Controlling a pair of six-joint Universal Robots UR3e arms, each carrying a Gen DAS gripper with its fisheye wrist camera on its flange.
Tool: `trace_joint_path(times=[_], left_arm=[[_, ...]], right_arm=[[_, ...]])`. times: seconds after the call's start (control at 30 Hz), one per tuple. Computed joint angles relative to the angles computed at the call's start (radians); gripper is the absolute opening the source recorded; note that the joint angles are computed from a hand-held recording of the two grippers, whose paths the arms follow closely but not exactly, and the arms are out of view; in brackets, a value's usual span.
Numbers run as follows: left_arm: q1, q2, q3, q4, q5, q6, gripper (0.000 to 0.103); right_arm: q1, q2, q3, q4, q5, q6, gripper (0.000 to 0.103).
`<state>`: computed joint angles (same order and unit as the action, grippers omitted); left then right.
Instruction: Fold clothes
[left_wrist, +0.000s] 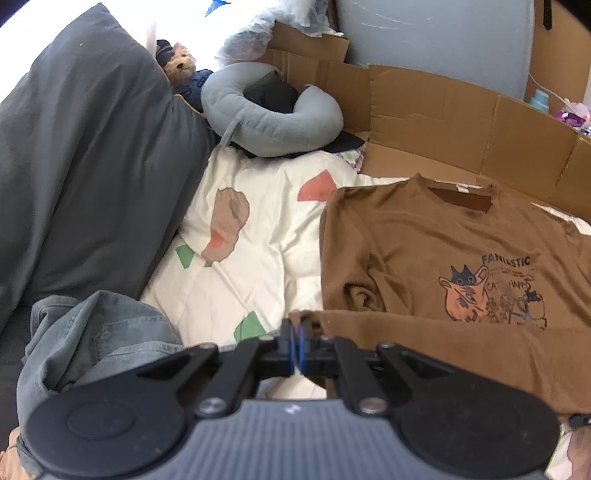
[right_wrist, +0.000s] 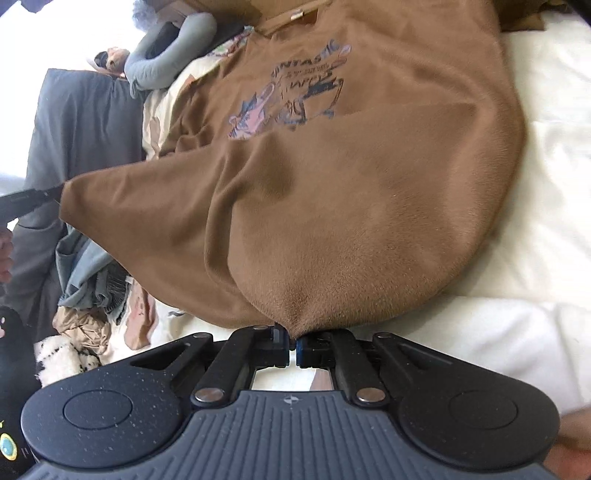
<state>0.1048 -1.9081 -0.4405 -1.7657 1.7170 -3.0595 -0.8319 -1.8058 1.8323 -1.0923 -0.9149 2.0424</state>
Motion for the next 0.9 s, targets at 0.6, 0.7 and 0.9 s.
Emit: trace_joint_path(times=[0.6, 0.7, 0.9], left_arm=[[-0.064, 0.205, -0.220, -0.033, -0.006, -0.095, 0.002], [-0.076, 0.242, -0.256, -0.044, -0.002, -0.117, 0.002], [-0.092, 0.311, -0.305, -0.075, 0.002, -0.158, 0.002]], right_arm=[[-0.270, 0.066, -0.464, 0.500, -0.051, -0.307, 0.000], [-0.299, 0.081, -0.532, 0.560, -0.065, -0.344, 0.000], [-0.357, 0.113, -0.674, 0.691, -0.101, -0.417, 0.000]])
